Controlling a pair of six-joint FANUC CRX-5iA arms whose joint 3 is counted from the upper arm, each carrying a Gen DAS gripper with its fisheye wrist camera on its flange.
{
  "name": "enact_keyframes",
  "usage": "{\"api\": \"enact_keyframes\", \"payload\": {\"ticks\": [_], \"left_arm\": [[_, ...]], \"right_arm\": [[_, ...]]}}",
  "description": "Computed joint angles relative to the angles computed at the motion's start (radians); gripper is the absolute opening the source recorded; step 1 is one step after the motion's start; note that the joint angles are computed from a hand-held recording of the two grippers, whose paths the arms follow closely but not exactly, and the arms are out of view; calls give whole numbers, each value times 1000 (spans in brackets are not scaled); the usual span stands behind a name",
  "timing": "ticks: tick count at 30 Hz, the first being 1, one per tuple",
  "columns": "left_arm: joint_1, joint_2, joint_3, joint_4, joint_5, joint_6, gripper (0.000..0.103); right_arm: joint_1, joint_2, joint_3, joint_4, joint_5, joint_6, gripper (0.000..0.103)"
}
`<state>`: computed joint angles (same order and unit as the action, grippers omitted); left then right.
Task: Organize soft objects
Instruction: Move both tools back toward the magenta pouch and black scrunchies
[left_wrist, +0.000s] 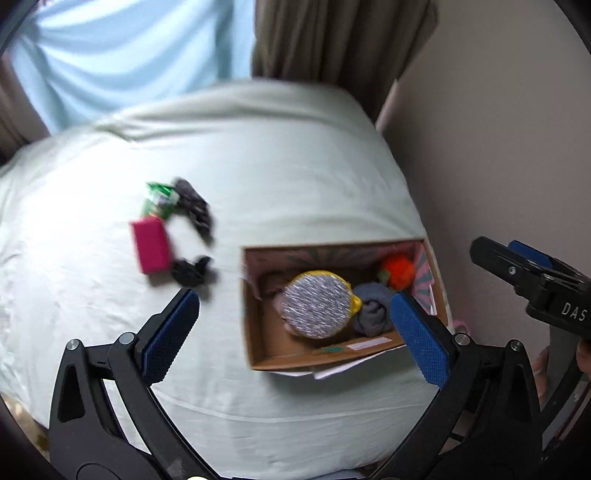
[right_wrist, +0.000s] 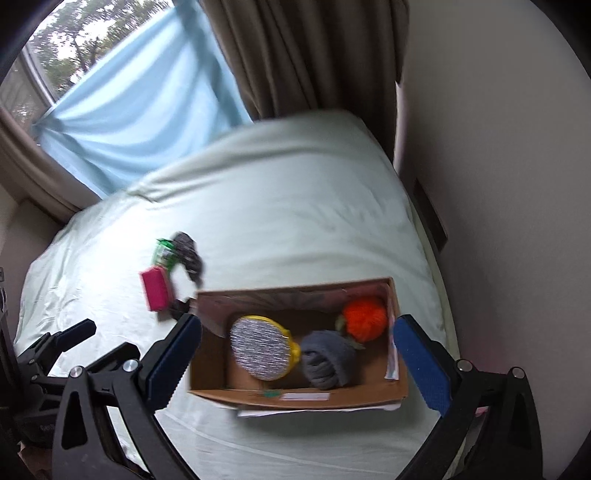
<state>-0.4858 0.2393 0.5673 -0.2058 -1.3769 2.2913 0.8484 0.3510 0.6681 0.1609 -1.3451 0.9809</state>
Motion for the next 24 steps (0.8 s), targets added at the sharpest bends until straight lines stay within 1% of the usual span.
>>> {"api": "enact_keyframes", "payload": {"ticks": [6, 10, 13, 17, 21, 24], "left_arm": [[-27, -184, -67, -141, -40, 42, 103], [-56, -298, -102, -247, -96, 48, 103], [-67, -378, -144, -293, -116, 55, 103], [-62, -478, -203, -323, -134, 55, 103], [-24, -577, -278, -311, -128, 41, 103], [8, -631, -323, -296, -120, 18, 103]], "right_arm": [[126, -42, 9, 116, 8, -44, 103], [220, -57, 25, 199, 17, -89, 103], [283, -52, 37, 262, 12, -129, 103], [356, -52, 18, 345, 18, -190, 103], [418, -55, -13, 415, 33, -251, 103], [451, -47, -14, 452, 32, -283, 103]]}}
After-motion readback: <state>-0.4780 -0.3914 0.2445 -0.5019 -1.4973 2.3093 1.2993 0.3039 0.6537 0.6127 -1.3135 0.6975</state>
